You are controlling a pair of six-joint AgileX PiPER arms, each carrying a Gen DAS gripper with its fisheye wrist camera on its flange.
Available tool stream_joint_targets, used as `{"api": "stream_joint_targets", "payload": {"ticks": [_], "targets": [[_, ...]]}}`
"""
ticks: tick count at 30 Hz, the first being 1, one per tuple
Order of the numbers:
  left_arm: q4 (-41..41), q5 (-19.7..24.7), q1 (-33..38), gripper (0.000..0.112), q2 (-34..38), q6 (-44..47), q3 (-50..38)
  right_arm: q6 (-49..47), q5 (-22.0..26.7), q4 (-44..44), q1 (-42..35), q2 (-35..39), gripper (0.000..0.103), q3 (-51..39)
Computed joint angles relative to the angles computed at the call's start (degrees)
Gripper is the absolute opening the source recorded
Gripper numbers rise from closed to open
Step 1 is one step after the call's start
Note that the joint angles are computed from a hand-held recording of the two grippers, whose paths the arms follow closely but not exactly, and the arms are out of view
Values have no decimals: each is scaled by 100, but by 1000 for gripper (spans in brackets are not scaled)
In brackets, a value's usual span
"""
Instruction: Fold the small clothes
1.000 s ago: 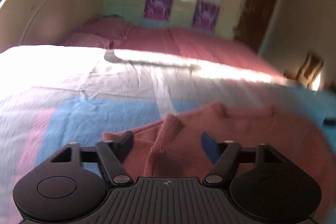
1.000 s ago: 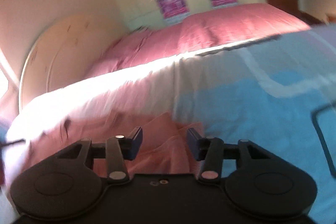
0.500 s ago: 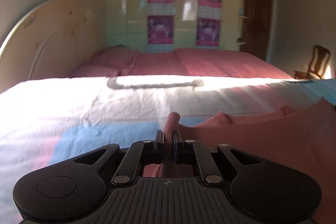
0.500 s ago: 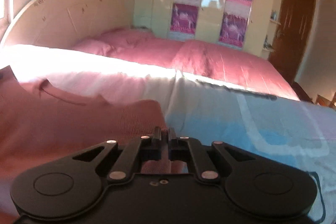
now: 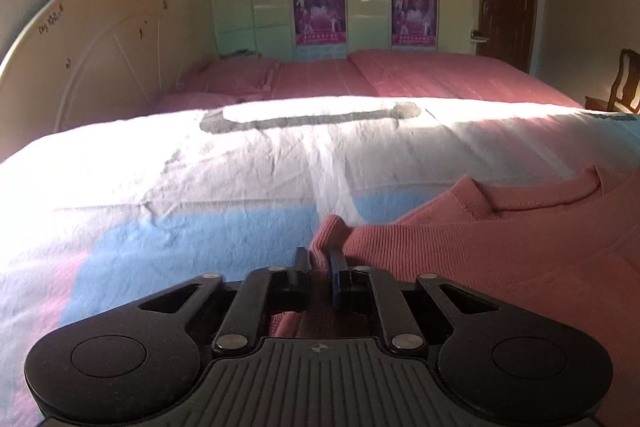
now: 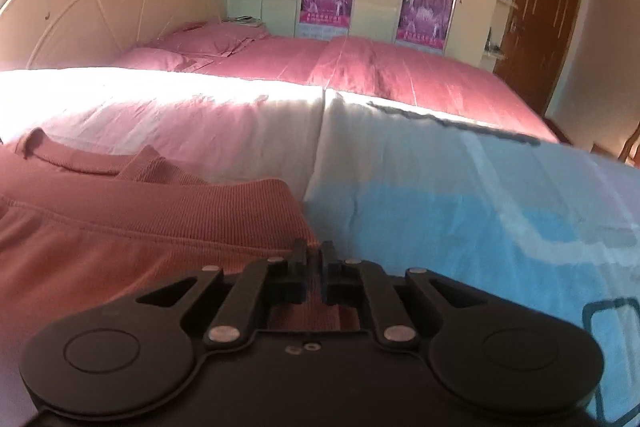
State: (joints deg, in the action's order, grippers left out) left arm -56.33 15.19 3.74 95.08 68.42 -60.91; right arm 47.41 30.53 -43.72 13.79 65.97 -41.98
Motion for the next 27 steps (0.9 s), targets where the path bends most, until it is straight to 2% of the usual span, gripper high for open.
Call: {"api": "stream_joint_targets", "payload": {"ticks": [2,3,4,5,6,9,11,13,15,17,19,22,24,25,26,27], "targets": [[2,-119,4,39,-286,-48,191,224,371,-52,212,-168,26,-110],[-319,-39,87,44,-604,272,415,410,476,-193,370,-452,26,-31],[-657,245,236,46,-895,537,597,369,580,-105,552,-823,23,51],[-796,759,405,46,-1226,573,787,131,670,213,688,-1038,18,61],[-900,1125,466,46,-1519,661,987,-50,843,473,996,-1276,18,78],[-840,1661,73,46,-2431,750,1701,-154,1114,629,2258,-1590,21,217],[-718,1527,-459,46,-2710,620,2042,13,1048,599,2848,-1544,22,360],[-187,921,-1081,46,-2620,95,2101,332,1015,326,3196,-1257,20,422],[155,334,-1389,48,-2134,-458,1997,841,1023,-21,3189,-738,21,316],[-36,497,-1185,51,-1955,-533,1843,1042,732,-30,2618,-387,23,141],[159,820,-970,51,-2021,-818,1654,890,773,251,2358,-196,23,-74],[43,1043,-802,51,-1854,-710,1361,1021,1036,80,2606,-198,27,-276],[755,1068,-1066,52,-1409,-1352,936,932,735,258,2463,23,27,-436],[1243,936,-1254,52,-1201,-1750,771,730,540,477,2341,253,26,-573],[1501,715,-1376,54,-1089,-1926,712,695,469,515,2299,600,25,-717],[1579,718,-1325,54,-1040,-2036,626,790,579,324,2328,843,25,-831]]}}
